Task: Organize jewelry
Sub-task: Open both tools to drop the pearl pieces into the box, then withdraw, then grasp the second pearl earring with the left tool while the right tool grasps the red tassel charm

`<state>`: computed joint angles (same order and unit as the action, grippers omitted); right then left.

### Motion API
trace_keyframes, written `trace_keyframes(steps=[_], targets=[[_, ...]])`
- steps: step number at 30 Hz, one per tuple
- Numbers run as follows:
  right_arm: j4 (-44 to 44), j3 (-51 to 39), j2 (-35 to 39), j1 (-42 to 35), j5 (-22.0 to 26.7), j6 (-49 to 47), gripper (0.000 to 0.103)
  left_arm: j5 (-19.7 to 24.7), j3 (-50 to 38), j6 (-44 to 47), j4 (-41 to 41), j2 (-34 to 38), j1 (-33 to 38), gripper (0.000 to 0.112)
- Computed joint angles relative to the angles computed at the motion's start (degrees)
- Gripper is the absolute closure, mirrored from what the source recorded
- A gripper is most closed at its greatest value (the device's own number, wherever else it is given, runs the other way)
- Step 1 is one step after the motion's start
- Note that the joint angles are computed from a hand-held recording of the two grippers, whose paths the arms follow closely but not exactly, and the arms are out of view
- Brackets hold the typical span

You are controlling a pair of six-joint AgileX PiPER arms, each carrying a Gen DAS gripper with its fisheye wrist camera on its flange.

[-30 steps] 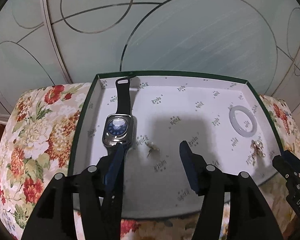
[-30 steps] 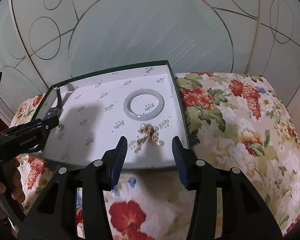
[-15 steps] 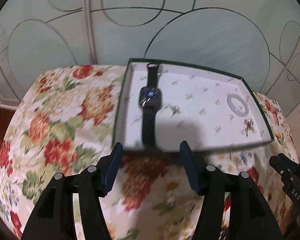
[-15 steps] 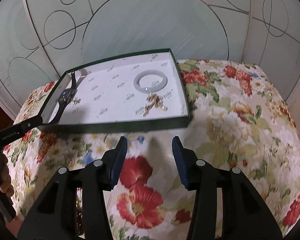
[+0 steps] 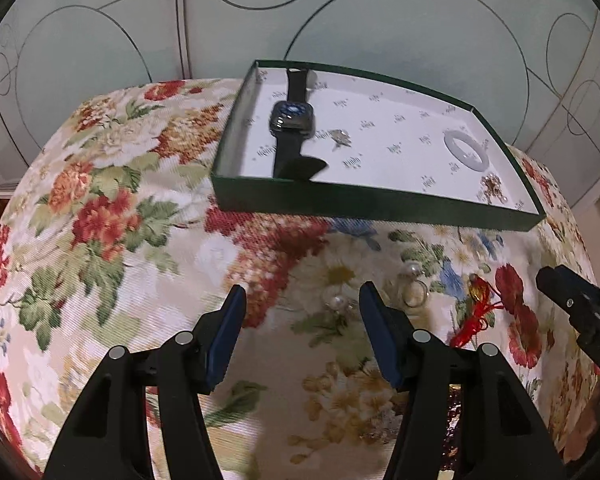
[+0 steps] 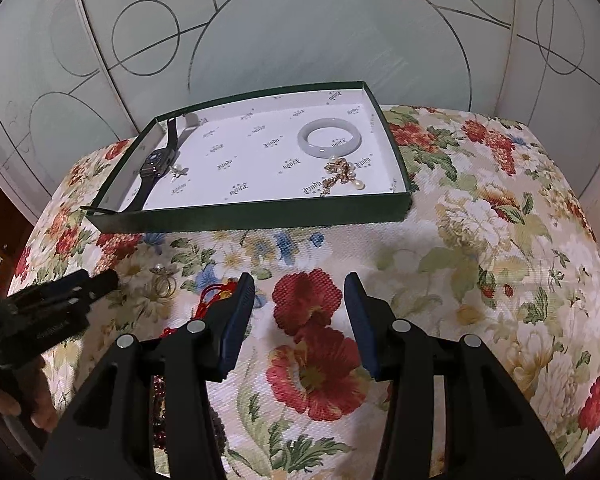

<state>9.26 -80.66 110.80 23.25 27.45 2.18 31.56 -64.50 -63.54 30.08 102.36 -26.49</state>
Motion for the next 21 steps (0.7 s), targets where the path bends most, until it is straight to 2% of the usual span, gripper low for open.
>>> trace_keyframes(steps=[4, 6, 8, 11, 16, 17, 19, 21], targets=[[0.9, 0.2, -0.3, -0.3, -0.1, -0.7, 0.056, 0.0, -0.6, -0.9, 0.5, 1.1, -0.6, 0.055], [1.1, 0.2, -0.3, -0.4, -0.1, -1.0, 0.056, 0.6, -1.0, -2.2, 2.4, 1.6, -1.1, 0.063], [1.5, 0.2, -0.2, -0.5, 0.0, -1.3, 0.056, 0.9, -1.3, -2.0, 2.9, 1.8, -1.4, 0.066], [1.7, 0.1, -0.1, -0.4, 0.1, -1.5, 0.056, -0.2, -0.7, -1.2, 1.9, 1.5, -1.3, 0.074], [1.9, 0.3, 0.0, 0.0, -0.1, -1.7, 0.056, 0.0, -0.4, -2.6, 4.9, 1.7, -3.2, 0.075], [2.0, 0.4, 0.0, 0.0, -0.1, -1.8, 0.056, 0.4, -0.4, -3.1, 5.7, 1.8, -3.4, 0.078], [2.6, 0.3, 0.0, 0.0, -0.1, -2.3, 0.056, 1.1, -0.6, -3.8, 6.7, 2.0, -3.7, 0.094], [3.3, 0.5, -0.1, -0.1, -0.2, -3.0, 0.056, 0.8, -0.5, -3.3, 6.3, 1.9, -3.5, 0.095]])
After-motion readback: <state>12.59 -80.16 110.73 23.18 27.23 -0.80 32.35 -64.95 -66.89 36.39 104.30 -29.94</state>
